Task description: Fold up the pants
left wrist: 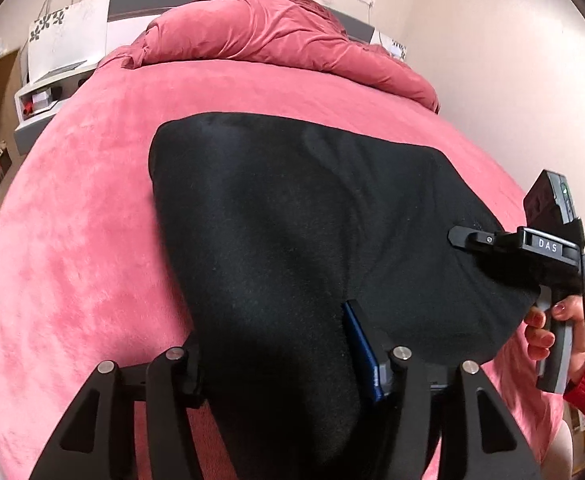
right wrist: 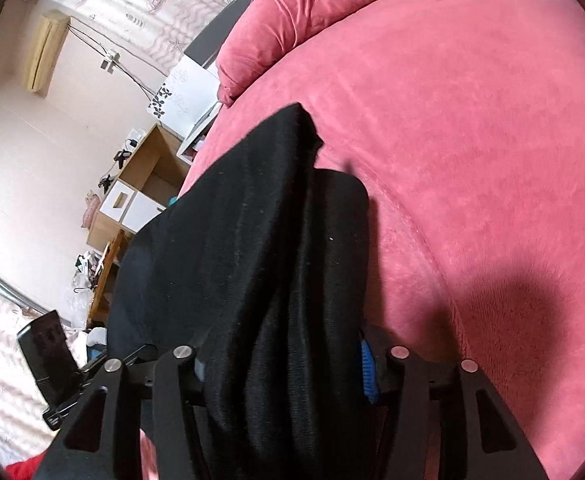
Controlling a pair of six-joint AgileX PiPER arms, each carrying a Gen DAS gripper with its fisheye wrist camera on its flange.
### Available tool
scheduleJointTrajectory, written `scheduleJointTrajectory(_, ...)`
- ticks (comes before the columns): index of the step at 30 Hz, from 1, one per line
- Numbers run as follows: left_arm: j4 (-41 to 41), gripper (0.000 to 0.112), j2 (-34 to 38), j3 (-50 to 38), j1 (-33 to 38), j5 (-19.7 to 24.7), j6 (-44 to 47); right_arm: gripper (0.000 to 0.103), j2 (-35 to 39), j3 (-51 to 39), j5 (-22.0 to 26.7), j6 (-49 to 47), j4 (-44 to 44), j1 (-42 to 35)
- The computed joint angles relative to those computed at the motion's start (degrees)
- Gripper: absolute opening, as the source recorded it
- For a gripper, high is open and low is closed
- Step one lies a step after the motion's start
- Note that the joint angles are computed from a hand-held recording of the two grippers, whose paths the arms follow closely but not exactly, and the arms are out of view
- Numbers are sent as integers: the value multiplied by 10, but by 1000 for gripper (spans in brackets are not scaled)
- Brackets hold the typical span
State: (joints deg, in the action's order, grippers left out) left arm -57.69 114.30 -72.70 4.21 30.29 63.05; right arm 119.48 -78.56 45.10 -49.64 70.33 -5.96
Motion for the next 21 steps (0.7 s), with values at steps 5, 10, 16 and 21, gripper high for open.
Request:
scheduleJointTrajectory(5, -75, 64, 6, 17, 32, 32, 84, 61, -2, 5, -7, 6, 1, 3)
scheduleJointTrajectory(10, -62, 64, -39, 58, 69, 51, 69, 71, -48, 21, -29, 105, -48, -7)
scheduleJointTrajectory(16, -297, 62, -226, 254, 46, -96, 390, 63, -215, 136, -151, 167, -134, 28)
scheduleJointTrajectory(21, -317, 60, -244, 274, -36, -168, 412, 42, -273, 175, -244, 373, -397, 146)
